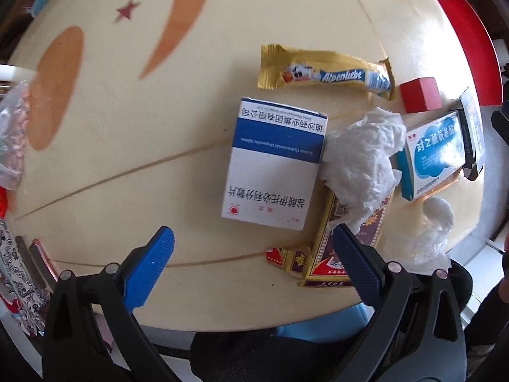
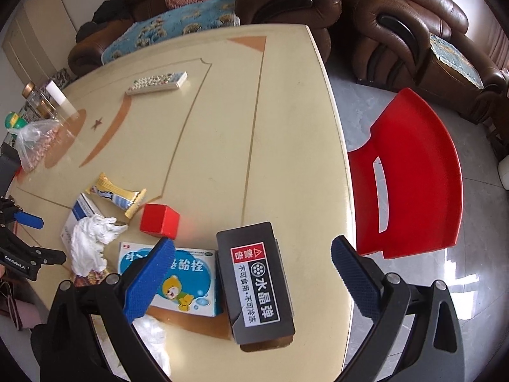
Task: Collect trash
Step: 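Move the left tool toward the white-and-blue medicine box while the right tool approaches the black box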
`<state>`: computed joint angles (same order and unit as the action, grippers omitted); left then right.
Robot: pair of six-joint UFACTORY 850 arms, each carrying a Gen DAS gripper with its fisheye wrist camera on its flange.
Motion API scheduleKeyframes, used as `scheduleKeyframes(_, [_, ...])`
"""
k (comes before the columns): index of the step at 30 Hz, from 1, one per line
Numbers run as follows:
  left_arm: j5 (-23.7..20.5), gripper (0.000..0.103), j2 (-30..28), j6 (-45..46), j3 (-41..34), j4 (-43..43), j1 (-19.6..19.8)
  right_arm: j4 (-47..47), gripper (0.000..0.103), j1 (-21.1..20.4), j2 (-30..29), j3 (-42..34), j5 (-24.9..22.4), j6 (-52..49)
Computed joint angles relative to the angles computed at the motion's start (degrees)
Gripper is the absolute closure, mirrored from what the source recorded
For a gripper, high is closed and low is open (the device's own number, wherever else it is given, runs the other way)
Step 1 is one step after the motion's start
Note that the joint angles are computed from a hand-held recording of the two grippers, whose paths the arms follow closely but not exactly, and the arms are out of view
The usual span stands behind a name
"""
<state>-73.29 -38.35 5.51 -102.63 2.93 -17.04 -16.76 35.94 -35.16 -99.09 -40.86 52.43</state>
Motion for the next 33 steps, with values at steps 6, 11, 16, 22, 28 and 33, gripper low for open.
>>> scheduleKeyframes(6, [1.0,0.006,-1.2,2.8,-1.4,-5.0,0.7,0.8,0.007,-0.3,-1.7,-1.8,-1.2,-1.4])
scheduleKeyframes(11, [0.8,0.006,-3.1,2.3,-1.7,-2.2,0.1,1.5,0.007,-0.5,-2.2,-2.1,-0.9,-2.2])
scheduleKeyframes(16, [0.5,0.005,-5.7,5.0,-4.0,-5.6,0.6,2.9,0.007,-0.7,-3.2,-3.1,-1.7,-4.0])
scheduleKeyframes(22, [-2.0,0.005,-10.1,7.4,-9.6,-11.3,1.8,6.7,0.007,-1.2,-4.5,-4.5,-2.1,-8.3])
scheduleKeyframes(28, [2.1,0.005,-7.8,10.5,-5.7,-10.7,1.7,9.1,0.007,-1.4,-5.3,-5.1,-2.6,-10.7])
scheduleKeyframes(33, [6.3,0.005,-1.4,13.4,2.9,-11.7,1.9,9.0,0.007,-1.5,-4.4,-3.6,-2.2,-10.1])
